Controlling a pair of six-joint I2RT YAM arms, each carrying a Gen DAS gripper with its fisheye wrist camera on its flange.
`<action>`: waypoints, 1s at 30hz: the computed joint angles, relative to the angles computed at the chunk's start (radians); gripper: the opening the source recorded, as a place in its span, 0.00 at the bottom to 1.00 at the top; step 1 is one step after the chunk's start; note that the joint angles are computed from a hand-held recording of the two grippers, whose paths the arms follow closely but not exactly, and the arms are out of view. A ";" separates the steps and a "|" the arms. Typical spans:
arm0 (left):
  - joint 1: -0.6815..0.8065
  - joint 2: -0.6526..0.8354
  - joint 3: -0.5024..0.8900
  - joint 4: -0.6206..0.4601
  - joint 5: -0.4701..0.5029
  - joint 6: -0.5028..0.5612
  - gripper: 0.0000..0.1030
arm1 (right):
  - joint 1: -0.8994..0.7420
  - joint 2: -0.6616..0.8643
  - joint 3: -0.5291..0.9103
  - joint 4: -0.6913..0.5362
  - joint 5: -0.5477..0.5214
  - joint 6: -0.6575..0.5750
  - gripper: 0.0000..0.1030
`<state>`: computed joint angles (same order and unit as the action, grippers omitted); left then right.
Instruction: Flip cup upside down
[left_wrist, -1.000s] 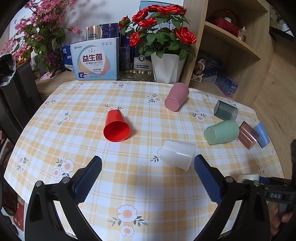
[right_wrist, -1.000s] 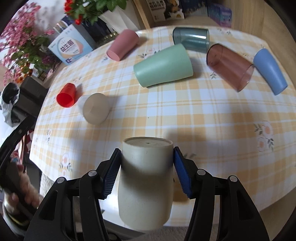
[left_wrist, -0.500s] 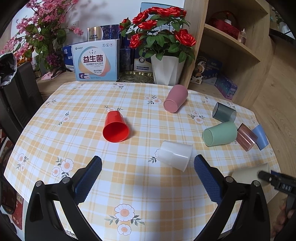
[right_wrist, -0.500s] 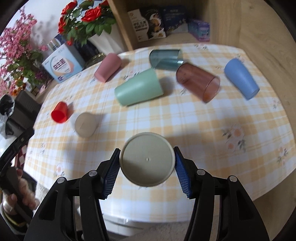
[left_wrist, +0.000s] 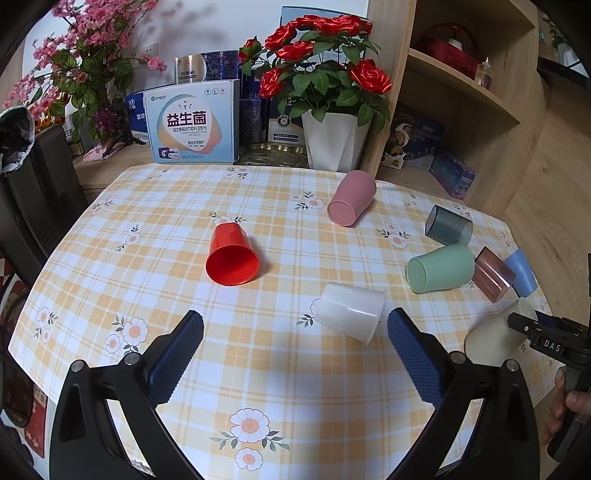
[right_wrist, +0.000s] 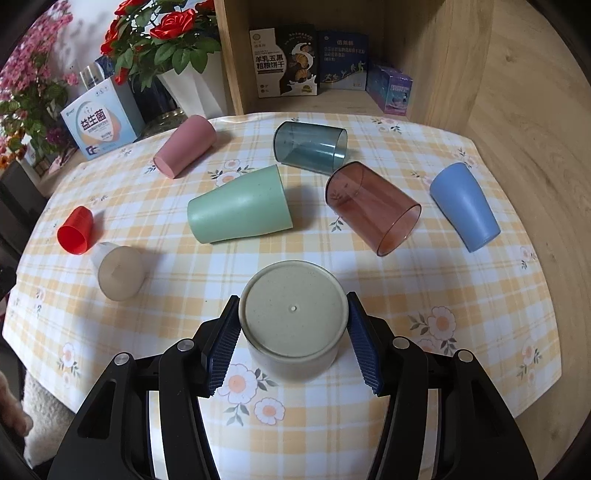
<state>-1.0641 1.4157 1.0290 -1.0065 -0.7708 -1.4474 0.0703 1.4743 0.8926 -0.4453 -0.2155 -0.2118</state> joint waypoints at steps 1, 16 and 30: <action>0.000 0.001 0.002 -0.001 0.001 0.002 0.94 | 0.003 0.002 -0.001 0.006 0.004 0.003 0.53; -0.004 0.011 0.008 0.002 0.000 0.008 0.94 | 0.059 -0.012 -0.039 0.055 0.046 0.028 0.53; -0.034 0.027 0.079 -0.070 -0.059 0.016 0.94 | -0.010 -0.078 0.018 -0.058 -0.098 0.060 0.87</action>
<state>-1.0977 1.4423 1.1085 -1.0769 -0.8296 -1.4317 0.0599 1.3958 0.9108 -0.5029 -0.3139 -0.1522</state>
